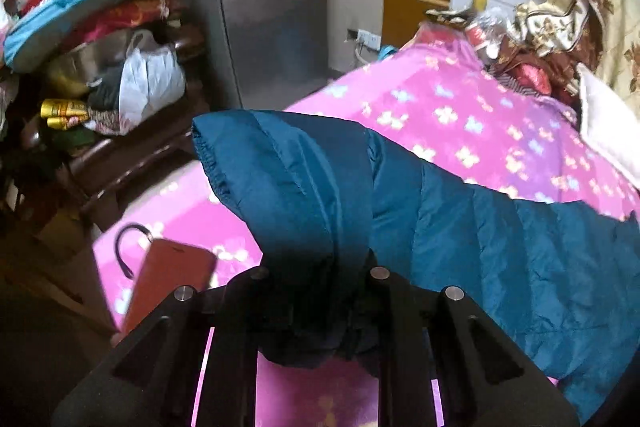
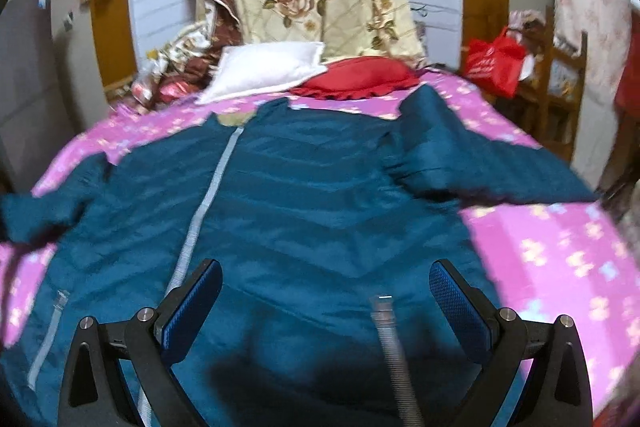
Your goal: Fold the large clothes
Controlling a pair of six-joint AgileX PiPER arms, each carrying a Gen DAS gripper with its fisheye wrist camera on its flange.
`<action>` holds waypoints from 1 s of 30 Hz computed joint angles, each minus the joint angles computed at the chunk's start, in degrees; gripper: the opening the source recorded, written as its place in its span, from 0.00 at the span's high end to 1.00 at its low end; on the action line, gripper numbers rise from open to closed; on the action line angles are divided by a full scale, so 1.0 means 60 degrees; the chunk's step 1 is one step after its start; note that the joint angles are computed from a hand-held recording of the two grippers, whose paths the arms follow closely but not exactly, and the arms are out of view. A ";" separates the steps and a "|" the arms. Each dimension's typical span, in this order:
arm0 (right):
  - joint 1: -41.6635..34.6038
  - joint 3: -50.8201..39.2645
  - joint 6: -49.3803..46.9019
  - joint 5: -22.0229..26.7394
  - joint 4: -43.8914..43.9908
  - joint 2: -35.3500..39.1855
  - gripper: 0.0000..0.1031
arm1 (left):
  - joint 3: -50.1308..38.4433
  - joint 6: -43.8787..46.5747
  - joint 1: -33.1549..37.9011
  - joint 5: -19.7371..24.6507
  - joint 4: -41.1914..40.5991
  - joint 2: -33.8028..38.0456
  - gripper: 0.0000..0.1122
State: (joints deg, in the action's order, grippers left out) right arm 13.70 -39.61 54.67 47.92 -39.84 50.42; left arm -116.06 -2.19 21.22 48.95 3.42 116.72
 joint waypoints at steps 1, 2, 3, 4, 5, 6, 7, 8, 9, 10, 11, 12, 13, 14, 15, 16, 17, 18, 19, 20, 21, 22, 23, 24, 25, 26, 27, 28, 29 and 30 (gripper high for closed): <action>-0.0449 -0.0059 -0.0599 0.0054 0.0309 -0.0140 0.00 | -0.0085 0.0195 -0.0055 0.0120 -0.0230 -0.0199 0.86; -0.1151 -0.0113 -0.1554 -0.0150 0.0934 -0.0259 0.00 | -0.0129 0.0428 -0.0109 0.0186 -0.0532 -0.0367 0.86; -0.1864 -0.0172 -0.2509 -0.0272 0.1536 -0.0345 0.00 | -0.0052 0.0747 -0.0193 0.0254 -0.0949 -0.0655 0.86; -0.2580 -0.0195 -0.3464 -0.0402 0.2080 -0.0443 0.00 | 0.0000 0.1176 -0.0365 0.0367 -0.1571 -0.0987 0.87; -0.3261 -0.0187 -0.4418 -0.0582 0.2674 -0.0535 0.00 | 0.0068 0.1550 -0.0547 0.0440 -0.2113 -0.1269 0.87; -0.4056 -0.0128 -0.5373 -0.0748 0.3258 -0.0620 0.00 | 0.0302 0.1897 -0.0645 0.0461 -0.2537 -0.1617 0.87; -0.4820 -0.0044 -0.6328 -0.0942 0.3955 -0.0710 0.00 | 0.0490 0.2125 -0.1020 0.0482 -0.2893 -0.1974 0.87; -0.5633 0.0131 -0.7283 -0.1183 0.4743 -0.0826 0.00 | 0.0623 0.2294 -0.1494 0.0540 -0.3210 -0.2278 0.87; -0.6265 0.0268 -0.8126 -0.1342 0.5473 -0.0882 0.00 | 0.0652 0.2345 -0.1851 0.0593 -0.3347 -0.2428 0.87; -0.7016 0.0451 -0.9081 -0.1435 0.6386 -0.0896 0.00 | 0.0708 0.2299 -0.2419 0.0600 -0.3437 -0.2606 0.87; -0.7745 0.0415 -1.0036 -0.1190 0.7312 -0.0706 0.00 | 0.0728 0.2218 -0.3128 0.0596 -0.3535 -0.2728 0.87; -0.8422 0.0388 -1.0973 -0.0948 0.8150 -0.0656 0.00 | 0.0648 0.2089 -0.3748 0.0607 -0.3544 -0.2726 0.87; -0.9031 0.0401 -1.1755 -0.0831 0.8862 -0.0713 0.00 | 0.0599 0.1907 -0.4384 0.0545 -0.3511 -0.2682 0.87; -0.9418 0.0390 -1.2155 -0.0736 0.9194 -0.0816 0.00 | 0.0472 0.1762 -0.4809 0.0518 -0.3455 -0.2582 0.87; -0.9530 0.0392 -1.2212 -0.0746 0.9272 -0.0841 0.00 | 0.0406 0.1584 -0.5411 0.0393 -0.3328 -0.2453 0.87; -0.9883 0.0392 -1.2589 -0.0650 0.9569 -0.0851 0.00 | 0.0216 0.1357 -0.6055 0.0331 -0.3153 -0.2204 0.87; -1.0026 0.0387 -1.2741 -0.0606 0.9686 -0.0788 0.00 | -0.0027 0.1127 -0.6617 0.0327 -0.3060 -0.1890 0.86; -1.0078 0.0384 -1.2774 -0.0562 0.9692 -0.0730 0.00 | -0.0153 0.0969 -0.6962 0.0315 -0.3028 -0.1692 0.87; -1.0123 0.0372 -1.2791 -0.0528 0.9681 -0.0678 0.00 | -0.0420 0.0827 -0.7380 0.0365 -0.3123 -0.1346 0.87; -1.0278 0.0361 -1.2936 -0.0473 0.9758 -0.0612 0.00 | -0.0571 0.0708 -0.7687 0.0393 -0.3243 -0.1119 0.87; -1.0404 0.0344 -1.3049 -0.0412 0.9825 -0.0582 0.00 | -0.0845 0.0598 -0.8005 0.0416 -0.3482 -0.0741 0.87; -1.0551 0.0336 -1.3179 -0.0358 0.9909 -0.0514 0.00 | -0.1290 0.0479 -0.8204 0.0559 -0.3551 -0.0400 0.87; -1.0684 0.0325 -1.3294 -0.0305 0.9988 -0.0422 0.00 | -0.1506 0.0369 -0.8474 0.0521 -0.3531 -0.0129 0.86; -1.0756 0.0310 -1.3333 -0.0268 1.0000 -0.0326 0.00 | -0.1822 0.0188 -0.8774 0.0510 -0.3330 0.0207 0.86; -1.0788 0.0315 -1.3343 -0.0280 0.9993 -0.0222 0.00 | -0.2136 -0.0020 -0.9021 0.0603 -0.3137 0.0522 0.86; -1.0821 0.0302 -1.3345 -0.0250 0.9985 -0.0121 0.00 | -0.2527 -0.0204 -0.9207 0.0807 -0.3013 0.0918 0.86; -1.0846 0.0293 -1.3371 -0.0216 1.0004 -0.0070 0.00 | -0.2813 -0.0370 -0.9362 0.0925 -0.2919 0.1248 0.84; -1.0835 0.0278 -1.3396 -0.0175 1.0021 -0.0007 0.00 | -0.2716 -0.0484 -0.9450 0.0892 -0.2870 0.1325 0.84; -1.0775 0.0276 -1.3350 -0.0184 0.9978 0.0014 0.00 | -0.2789 -0.0642 -0.9522 0.0918 -0.2806 0.1504 0.79; -1.0691 0.0283 -1.3263 -0.0225 0.9910 0.0028 0.00 | -0.2778 -0.0730 -0.9521 0.1024 -0.2893 0.1668 0.66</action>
State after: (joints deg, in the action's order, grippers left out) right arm -50.44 -37.91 -24.91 46.57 19.62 50.59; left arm -132.73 -6.56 -35.91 55.09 -13.94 126.73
